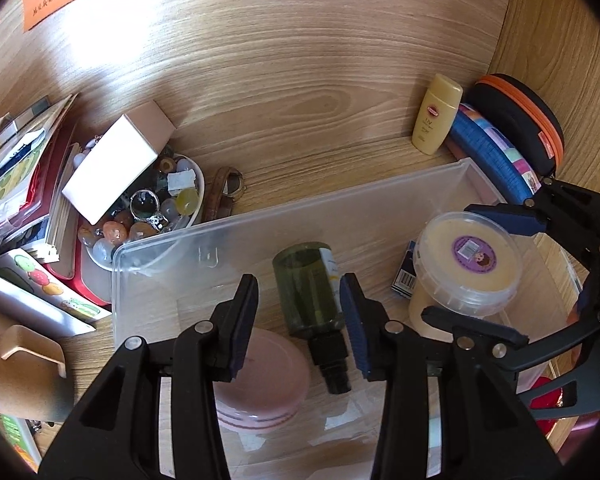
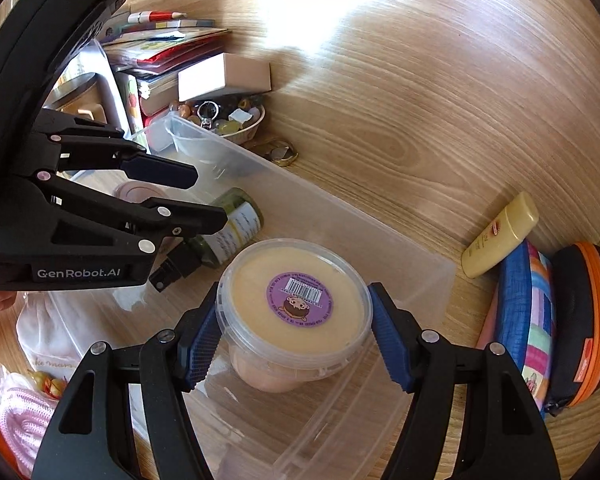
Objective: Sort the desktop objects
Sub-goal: 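Release the bottle from the left tool while the right tool sets the tub in the bin, then withdraw both tools from the bin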
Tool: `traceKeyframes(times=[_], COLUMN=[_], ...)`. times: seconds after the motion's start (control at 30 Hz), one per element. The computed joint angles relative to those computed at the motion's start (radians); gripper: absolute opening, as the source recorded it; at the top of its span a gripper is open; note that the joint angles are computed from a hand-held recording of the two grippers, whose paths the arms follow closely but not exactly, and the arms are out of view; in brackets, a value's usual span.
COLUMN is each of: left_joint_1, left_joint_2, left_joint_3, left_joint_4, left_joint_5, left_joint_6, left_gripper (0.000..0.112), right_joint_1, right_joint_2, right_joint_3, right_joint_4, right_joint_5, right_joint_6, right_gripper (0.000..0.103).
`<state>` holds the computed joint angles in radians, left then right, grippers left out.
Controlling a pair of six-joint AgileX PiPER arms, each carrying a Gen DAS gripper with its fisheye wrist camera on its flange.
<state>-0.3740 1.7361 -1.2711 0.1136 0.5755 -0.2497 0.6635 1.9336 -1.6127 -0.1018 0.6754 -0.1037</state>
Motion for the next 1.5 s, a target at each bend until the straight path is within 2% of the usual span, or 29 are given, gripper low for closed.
traceKeyframes(times=[0.17, 0.33, 0.37, 0.43, 0.7, 0.83, 0.97, 1.13, 1.5], left_joint_1=[-0.004, -0.007, -0.01, -0.011, 0.003, -0.002, -0.011, -0.014, -0.049], left_joint_2=[-0.013, -0.029, -0.033, -0.044, -0.089, -0.108, -0.143, -0.215, -0.319], left_joint_3=[0.012, 0.014, 0.016, 0.025, 0.063, 0.08, 0.098, 0.151, 0.236], left_joint_4=[0.031, 0.045, 0.059, 0.076, 0.07, 0.094, 0.132, 0.155, 0.19], left_joint_5=[-0.021, -0.022, -0.023, -0.032, -0.049, -0.043, -0.028, -0.049, -0.032], left_joint_6=[-0.029, -0.034, -0.046, -0.065, -0.066, -0.095, -0.135, -0.166, -0.236], left_gripper=[0.063, 0.066, 0.068, 0.072, 0.074, 0.083, 0.088, 0.094, 0.095], right_joint_1=[0.017, 0.032, 0.035, 0.035, 0.065, 0.054, 0.056, 0.069, 0.094], right_joint_2=[0.017, 0.027, 0.03, 0.027, 0.017, 0.009, -0.024, -0.1, -0.287], right_joint_3=[-0.023, -0.046, -0.056, -0.065, -0.066, -0.06, -0.035, 0.042, 0.24], right_joint_4=[-0.046, -0.083, -0.087, -0.07, -0.146, -0.092, -0.104, -0.151, -0.214], right_joint_5=[0.013, 0.042, 0.053, 0.062, 0.071, 0.075, 0.064, 0.024, -0.032], right_joint_6=[0.017, 0.039, 0.052, 0.054, 0.13, 0.102, 0.128, 0.186, 0.312], right_gripper=[0.066, 0.067, 0.068, 0.08, 0.086, 0.086, 0.086, 0.086, 0.089])
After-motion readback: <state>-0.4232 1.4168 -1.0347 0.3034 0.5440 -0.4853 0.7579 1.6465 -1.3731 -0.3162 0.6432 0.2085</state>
